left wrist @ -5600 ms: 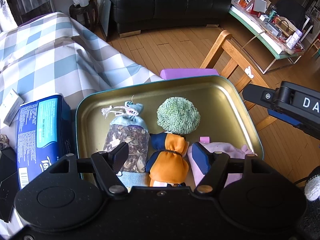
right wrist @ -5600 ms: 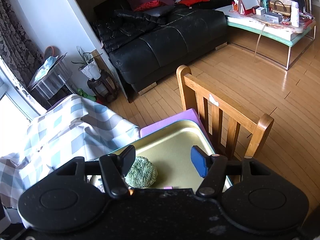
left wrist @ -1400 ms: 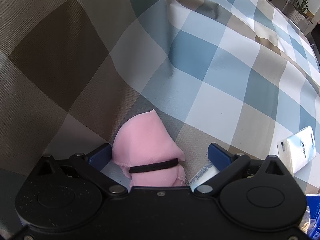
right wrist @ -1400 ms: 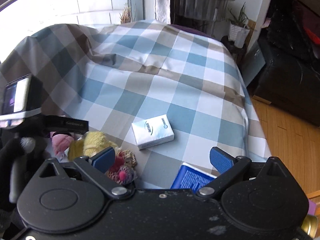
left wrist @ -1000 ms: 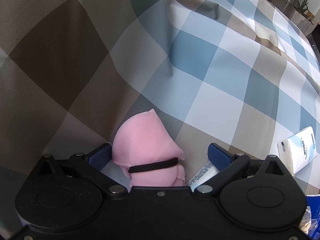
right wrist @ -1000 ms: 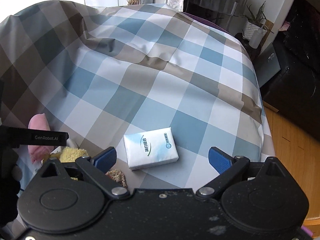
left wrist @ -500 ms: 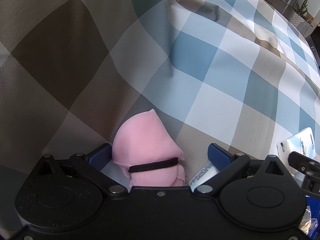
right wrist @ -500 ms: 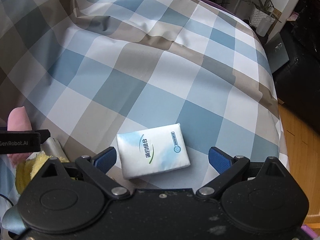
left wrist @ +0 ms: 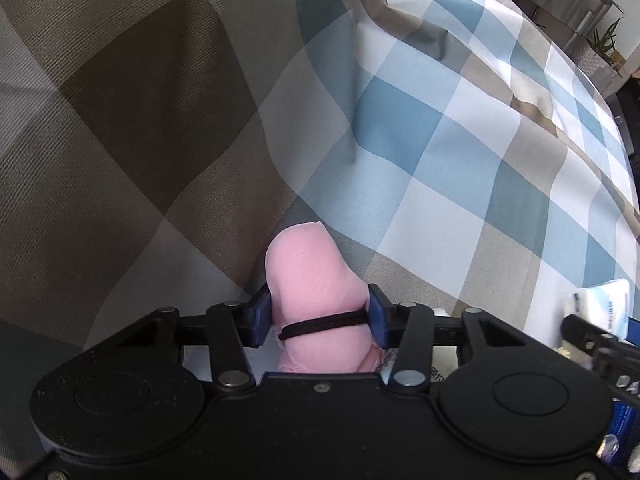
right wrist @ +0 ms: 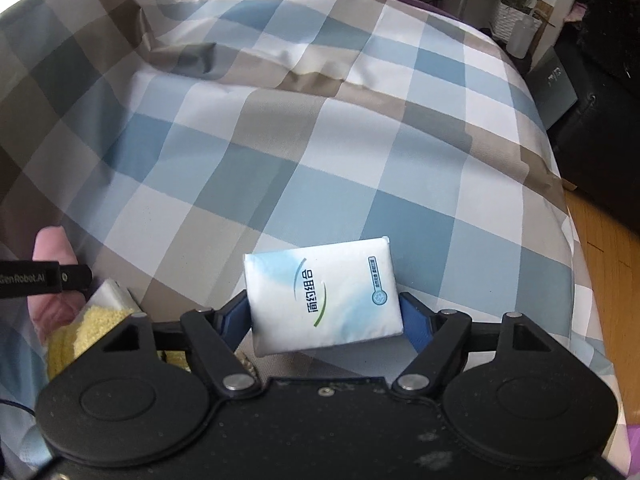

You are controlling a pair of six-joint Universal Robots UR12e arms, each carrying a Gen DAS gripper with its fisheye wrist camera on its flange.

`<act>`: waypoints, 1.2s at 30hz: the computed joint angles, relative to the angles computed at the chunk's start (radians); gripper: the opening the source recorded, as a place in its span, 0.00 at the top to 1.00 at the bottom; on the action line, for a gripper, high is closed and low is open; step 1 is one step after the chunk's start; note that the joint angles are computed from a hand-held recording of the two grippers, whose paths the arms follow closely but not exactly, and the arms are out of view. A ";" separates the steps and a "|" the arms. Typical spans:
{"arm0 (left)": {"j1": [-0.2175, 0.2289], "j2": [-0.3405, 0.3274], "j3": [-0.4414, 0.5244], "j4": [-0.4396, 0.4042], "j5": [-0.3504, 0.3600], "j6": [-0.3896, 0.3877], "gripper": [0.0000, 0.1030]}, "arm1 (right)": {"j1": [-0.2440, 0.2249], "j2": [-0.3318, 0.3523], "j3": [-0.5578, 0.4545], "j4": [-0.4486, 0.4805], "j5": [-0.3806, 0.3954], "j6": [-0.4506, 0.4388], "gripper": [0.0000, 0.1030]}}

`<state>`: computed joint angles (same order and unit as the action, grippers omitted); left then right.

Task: Organize soft objects
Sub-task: 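Carry both items over the gold tray and release them into it with both tools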

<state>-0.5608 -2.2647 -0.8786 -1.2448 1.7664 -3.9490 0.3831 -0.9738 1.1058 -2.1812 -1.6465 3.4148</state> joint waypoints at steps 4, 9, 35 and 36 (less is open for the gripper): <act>-0.005 0.001 -0.003 0.016 0.023 0.004 0.57 | -0.012 -0.052 0.063 -0.096 0.016 0.071 0.26; -0.021 0.005 -0.013 0.060 0.098 0.029 0.57 | -0.019 -0.133 0.162 -0.219 0.011 0.158 0.26; -0.117 0.010 -0.099 0.395 0.491 0.240 0.57 | -0.063 -0.544 0.659 -0.185 -0.420 0.658 0.26; -0.120 0.008 -0.102 0.420 0.494 0.262 0.57 | -0.068 -0.558 0.673 -0.170 -0.431 0.678 0.26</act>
<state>-0.6808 -2.2563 -0.9807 -0.8252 2.2605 -3.6870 0.3152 -1.5314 1.7787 -2.3512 -2.0778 4.0928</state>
